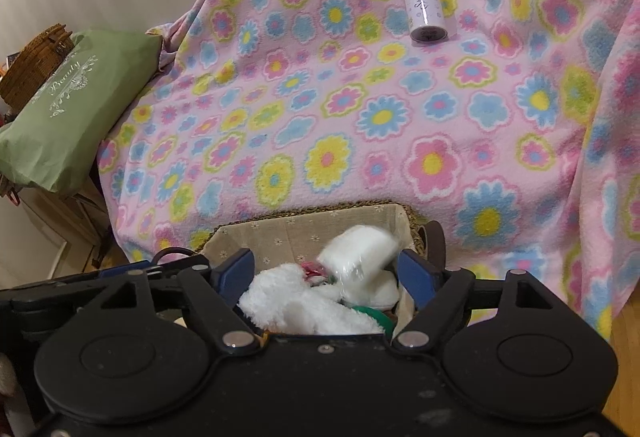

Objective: Organize soft objects

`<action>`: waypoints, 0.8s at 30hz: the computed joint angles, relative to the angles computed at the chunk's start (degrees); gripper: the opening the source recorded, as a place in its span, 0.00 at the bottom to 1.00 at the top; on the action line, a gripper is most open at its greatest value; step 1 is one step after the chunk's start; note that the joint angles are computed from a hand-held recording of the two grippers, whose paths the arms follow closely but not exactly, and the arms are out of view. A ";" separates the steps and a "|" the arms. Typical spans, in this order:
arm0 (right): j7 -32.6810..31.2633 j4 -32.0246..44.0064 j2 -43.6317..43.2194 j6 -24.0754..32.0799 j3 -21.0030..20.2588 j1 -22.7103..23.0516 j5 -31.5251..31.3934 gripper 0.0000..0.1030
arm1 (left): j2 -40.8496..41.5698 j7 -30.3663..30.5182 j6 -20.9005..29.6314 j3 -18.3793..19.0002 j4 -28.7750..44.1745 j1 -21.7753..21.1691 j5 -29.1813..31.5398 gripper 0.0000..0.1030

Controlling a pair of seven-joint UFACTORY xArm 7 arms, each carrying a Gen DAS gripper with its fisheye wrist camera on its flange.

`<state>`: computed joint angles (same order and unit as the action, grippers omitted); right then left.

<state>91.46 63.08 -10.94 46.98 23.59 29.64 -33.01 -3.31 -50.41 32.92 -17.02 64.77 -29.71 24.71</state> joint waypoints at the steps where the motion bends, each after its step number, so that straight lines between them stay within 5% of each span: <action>1: -0.16 0.19 0.05 0.50 0.10 0.03 -0.14 0.78 | -0.07 -0.33 0.20 -0.04 -0.02 0.02 0.49 0.67; 24: -2.71 2.96 0.62 8.74 0.42 2.06 -0.72 0.94 | -0.72 -3.08 3.32 -0.73 0.23 -0.43 5.06 0.82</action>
<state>88.74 66.04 -10.32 55.72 24.01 31.70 -33.73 -4.04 -53.49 36.24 -17.75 65.00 -30.14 29.77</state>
